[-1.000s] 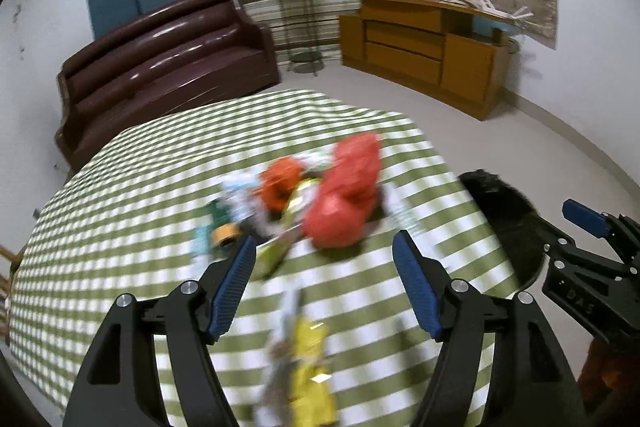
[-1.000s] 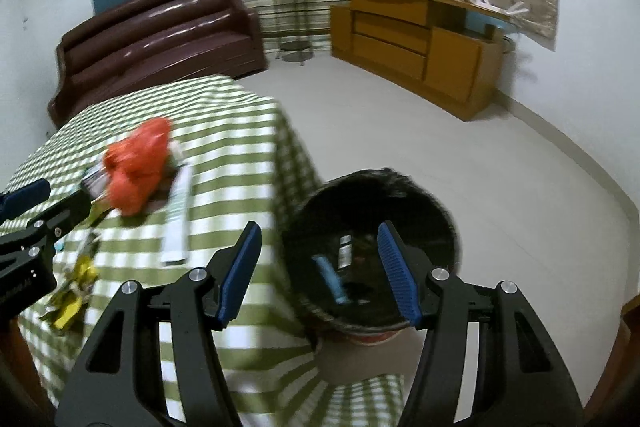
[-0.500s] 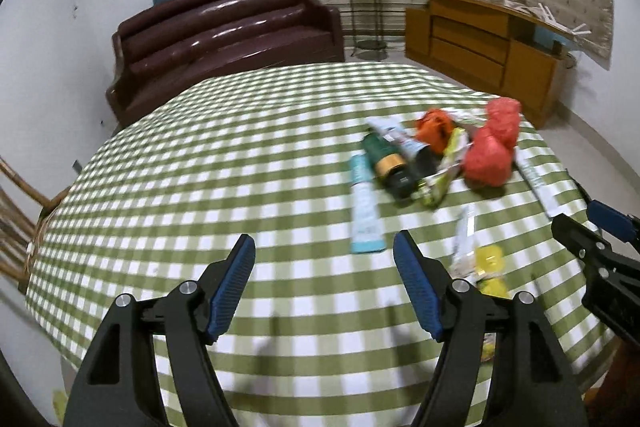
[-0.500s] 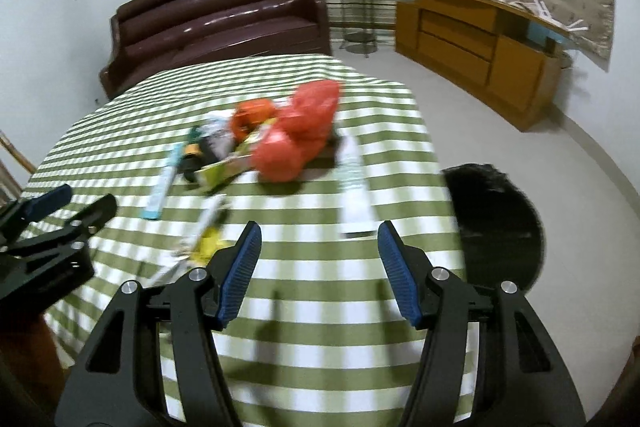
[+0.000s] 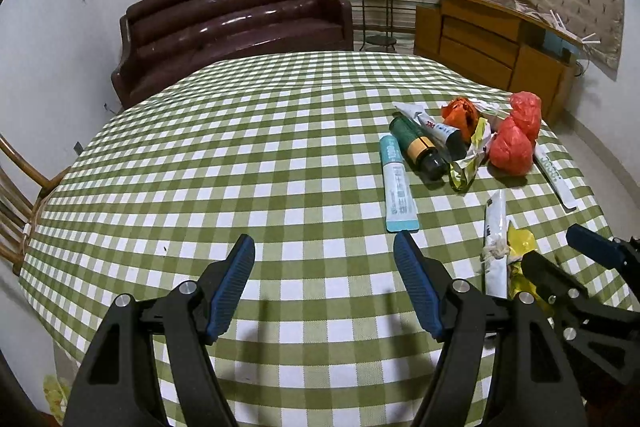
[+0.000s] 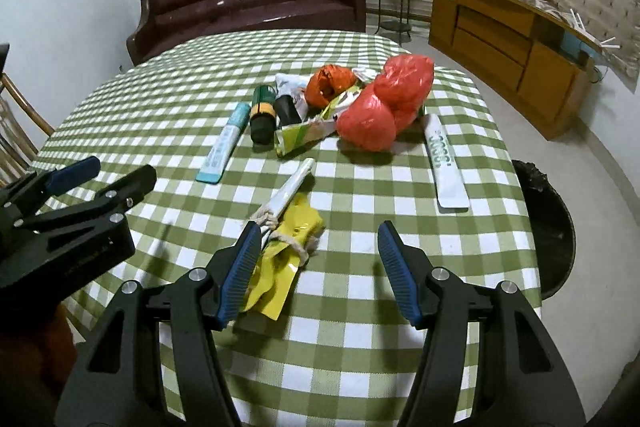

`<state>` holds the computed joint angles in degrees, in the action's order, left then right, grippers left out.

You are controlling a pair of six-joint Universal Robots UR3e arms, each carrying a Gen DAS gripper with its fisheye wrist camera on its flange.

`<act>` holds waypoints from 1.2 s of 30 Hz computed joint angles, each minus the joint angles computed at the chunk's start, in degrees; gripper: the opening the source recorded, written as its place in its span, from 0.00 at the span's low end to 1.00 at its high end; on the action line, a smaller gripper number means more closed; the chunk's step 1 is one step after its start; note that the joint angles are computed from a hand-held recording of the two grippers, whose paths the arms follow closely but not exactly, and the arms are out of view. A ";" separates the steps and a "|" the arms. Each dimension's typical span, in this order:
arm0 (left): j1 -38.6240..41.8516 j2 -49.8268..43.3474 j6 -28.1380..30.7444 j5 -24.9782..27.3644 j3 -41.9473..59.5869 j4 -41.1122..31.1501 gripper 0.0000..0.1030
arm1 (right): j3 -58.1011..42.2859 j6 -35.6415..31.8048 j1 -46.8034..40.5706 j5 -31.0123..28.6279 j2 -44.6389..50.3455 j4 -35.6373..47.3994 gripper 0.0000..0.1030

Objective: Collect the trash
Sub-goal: 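Move both tools back over the table toward the remaining trash, then grasp the yellow wrapper with the right tool while the left tool grasps the white tied tube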

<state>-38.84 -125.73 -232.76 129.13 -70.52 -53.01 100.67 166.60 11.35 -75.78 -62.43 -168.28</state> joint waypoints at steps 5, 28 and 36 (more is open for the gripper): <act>-0.19 0.15 0.18 -0.63 -1.06 1.44 0.68 | -0.37 0.26 0.55 -1.77 0.99 0.17 0.57; -2.21 -8.47 3.59 -3.71 13.97 -0.78 0.68 | 4.16 -2.50 -5.00 2.30 -1.67 -1.40 0.19; -3.24 -16.99 6.23 -6.66 27.58 -5.26 0.66 | 6.52 -3.68 -9.56 4.78 -3.34 -2.84 0.19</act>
